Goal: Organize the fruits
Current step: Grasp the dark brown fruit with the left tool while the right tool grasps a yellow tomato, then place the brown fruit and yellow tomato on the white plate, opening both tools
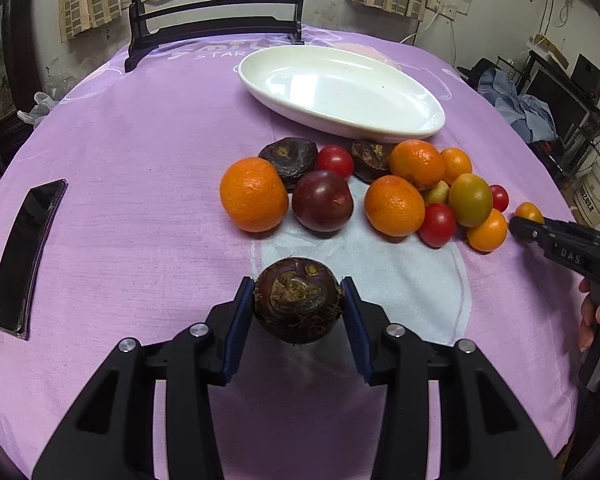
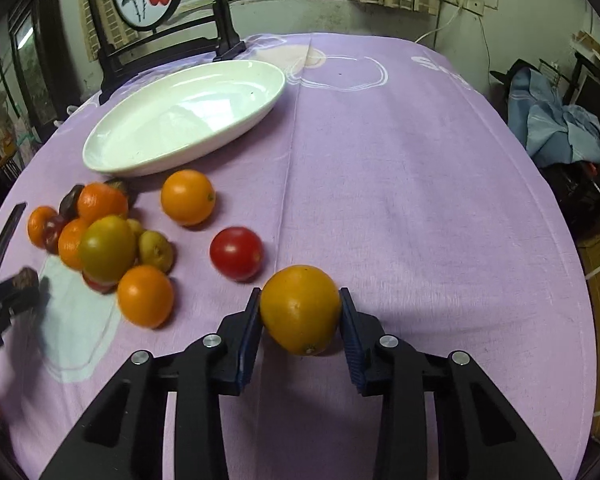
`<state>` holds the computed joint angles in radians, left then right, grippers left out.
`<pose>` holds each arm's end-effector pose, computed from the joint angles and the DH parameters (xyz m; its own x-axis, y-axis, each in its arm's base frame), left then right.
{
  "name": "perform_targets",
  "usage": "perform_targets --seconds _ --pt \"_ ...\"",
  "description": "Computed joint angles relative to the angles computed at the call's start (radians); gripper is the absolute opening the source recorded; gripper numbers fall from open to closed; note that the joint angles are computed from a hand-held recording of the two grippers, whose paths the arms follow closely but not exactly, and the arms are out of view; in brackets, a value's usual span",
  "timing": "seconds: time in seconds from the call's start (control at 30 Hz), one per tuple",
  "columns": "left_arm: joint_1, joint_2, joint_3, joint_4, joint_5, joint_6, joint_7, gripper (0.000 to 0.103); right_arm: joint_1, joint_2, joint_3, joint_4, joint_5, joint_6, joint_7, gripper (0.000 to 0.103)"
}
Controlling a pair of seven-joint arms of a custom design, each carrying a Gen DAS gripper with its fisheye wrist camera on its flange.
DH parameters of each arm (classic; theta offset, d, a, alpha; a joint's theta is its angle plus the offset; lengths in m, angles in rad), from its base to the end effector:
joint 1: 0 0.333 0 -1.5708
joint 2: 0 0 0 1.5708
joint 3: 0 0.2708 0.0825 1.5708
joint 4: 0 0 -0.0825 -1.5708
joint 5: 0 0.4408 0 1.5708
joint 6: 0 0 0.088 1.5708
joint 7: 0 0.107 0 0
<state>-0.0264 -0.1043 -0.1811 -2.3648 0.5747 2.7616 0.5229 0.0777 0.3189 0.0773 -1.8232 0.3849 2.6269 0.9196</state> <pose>0.5539 -0.1395 0.3359 0.3183 -0.9437 0.0901 -0.7718 -0.3132 -0.5534 0.6988 0.0971 0.3406 0.4907 -0.8710 -0.0235 -0.7463 -0.4061 -0.5274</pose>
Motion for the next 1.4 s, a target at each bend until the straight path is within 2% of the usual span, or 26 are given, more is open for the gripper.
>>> perform_targets --seconds 0.1,0.2,0.3,0.37,0.47,0.57,0.6,0.7,0.77,0.9,0.97,1.0,1.03,1.07,1.13,1.27,1.4 --pt "0.000 -0.017 0.006 -0.005 -0.019 0.001 0.040 0.043 -0.024 -0.036 0.017 -0.033 0.068 0.002 -0.054 0.037" --pt "0.006 -0.029 0.004 0.014 -0.014 0.000 0.084 0.043 -0.042 -0.082 0.041 -0.054 0.176 -0.011 -0.173 0.037" --pt "0.010 -0.004 0.008 0.078 -0.031 -0.006 0.141 0.043 -0.027 -0.104 0.053 -0.036 0.269 -0.020 -0.290 0.037" --pt "0.014 0.036 0.013 0.144 -0.016 -0.021 0.156 0.043 -0.006 -0.082 0.051 0.013 0.285 -0.043 -0.318 0.037" --pt "0.007 0.149 0.033 0.298 -0.025 -0.076 0.206 0.043 0.030 -0.023 0.048 0.093 0.255 -0.034 -0.312 0.037" --pt "-0.003 0.295 0.061 0.475 -0.133 -0.124 0.318 0.043 0.058 0.080 0.047 0.232 0.183 -0.076 -0.246 0.038" --pt "-0.027 0.361 0.095 0.558 -0.143 -0.155 0.330 0.043 0.072 0.124 0.042 0.286 0.145 -0.080 -0.211 0.038" --pt "-0.035 0.499 0.120 0.732 -0.141 -0.233 0.344 0.043 0.087 0.247 0.056 0.442 0.027 -0.132 -0.121 0.038" --pt "-0.043 0.557 0.136 0.803 -0.159 -0.266 0.361 0.043 0.120 0.299 0.033 0.507 -0.021 -0.163 -0.087 0.038" --pt "-0.037 0.650 0.137 0.914 -0.233 -0.311 0.437 0.043 0.132 0.389 0.039 0.615 -0.091 -0.208 -0.039 0.038" --pt "-0.040 0.675 0.145 0.948 -0.252 -0.333 0.443 0.053 0.135 0.423 0.043 0.660 -0.108 -0.232 -0.018 0.038" --pt "-0.045 0.674 0.152 0.947 -0.253 -0.336 0.435 0.066 0.133 0.434 0.047 0.675 -0.112 -0.244 -0.015 0.039" --pt "-0.045 0.663 0.154 0.932 -0.255 -0.320 0.432 0.069 0.125 0.429 0.056 0.667 -0.106 -0.240 -0.022 0.043" --pt "-0.049 0.650 0.159 0.917 -0.253 -0.310 0.424 0.070 0.118 0.410 0.063 0.636 -0.098 -0.217 -0.031 0.051" --pt "-0.054 0.607 0.165 0.866 -0.242 -0.281 0.409 0.074 0.105 0.369 0.073 0.579 -0.084 -0.187 -0.049 0.056" --pt "-0.082 0.492 0.191 0.726 -0.155 -0.242 0.328 0.080 0.051 0.253 0.098 0.428 -0.008 -0.151 -0.104 0.056" --pt "-0.091 0.335 0.186 0.527 -0.038 -0.191 0.228 0.086 0.002 0.117 0.103 0.240 0.091 -0.103 -0.187 0.056"
